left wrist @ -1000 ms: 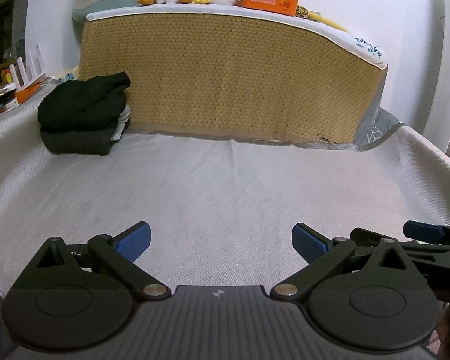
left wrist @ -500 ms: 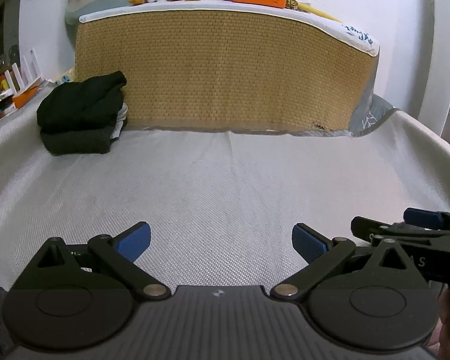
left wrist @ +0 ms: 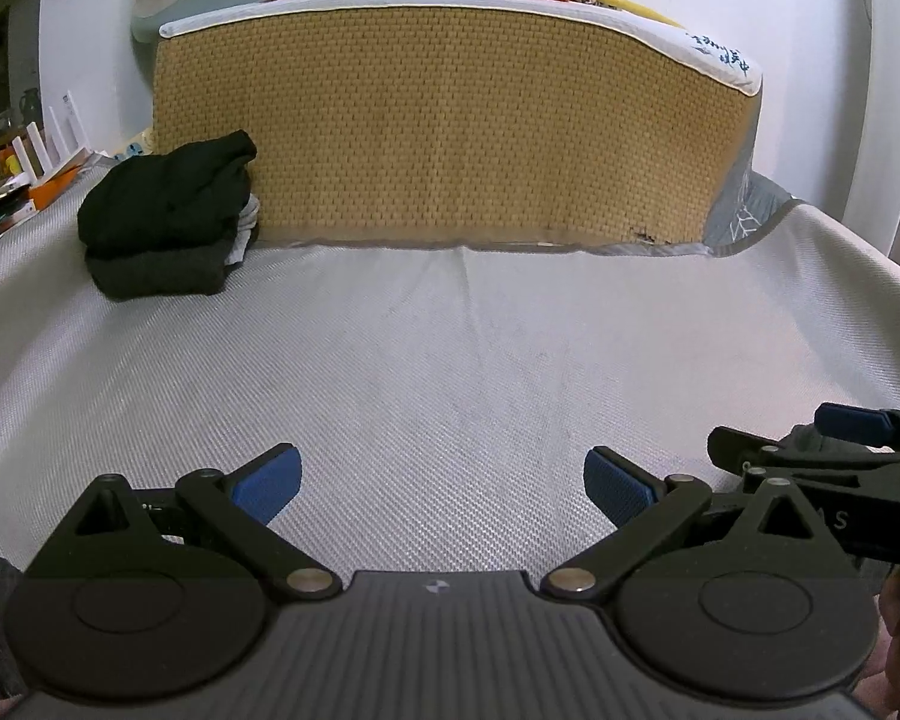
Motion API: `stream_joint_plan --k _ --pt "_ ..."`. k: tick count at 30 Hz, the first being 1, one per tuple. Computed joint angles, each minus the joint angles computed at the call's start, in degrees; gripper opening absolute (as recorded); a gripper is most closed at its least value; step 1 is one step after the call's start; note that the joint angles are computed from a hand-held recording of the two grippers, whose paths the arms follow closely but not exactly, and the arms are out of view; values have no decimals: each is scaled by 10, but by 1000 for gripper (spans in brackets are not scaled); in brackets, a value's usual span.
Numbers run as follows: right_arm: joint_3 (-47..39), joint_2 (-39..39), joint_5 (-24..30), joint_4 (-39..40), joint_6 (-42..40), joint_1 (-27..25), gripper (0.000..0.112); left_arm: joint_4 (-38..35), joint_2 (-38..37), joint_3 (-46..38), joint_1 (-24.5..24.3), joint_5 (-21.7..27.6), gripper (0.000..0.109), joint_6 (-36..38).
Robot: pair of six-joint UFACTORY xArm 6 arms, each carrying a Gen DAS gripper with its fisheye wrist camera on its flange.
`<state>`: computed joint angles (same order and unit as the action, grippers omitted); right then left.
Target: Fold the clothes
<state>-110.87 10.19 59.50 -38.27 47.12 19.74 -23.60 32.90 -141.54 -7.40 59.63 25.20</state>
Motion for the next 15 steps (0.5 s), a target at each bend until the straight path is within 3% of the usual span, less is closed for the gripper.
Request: stream_joint_plan --k 15 --pt "4 -1 5 -6 1 3 86 4 -26 43 -5 -14 103 -3"
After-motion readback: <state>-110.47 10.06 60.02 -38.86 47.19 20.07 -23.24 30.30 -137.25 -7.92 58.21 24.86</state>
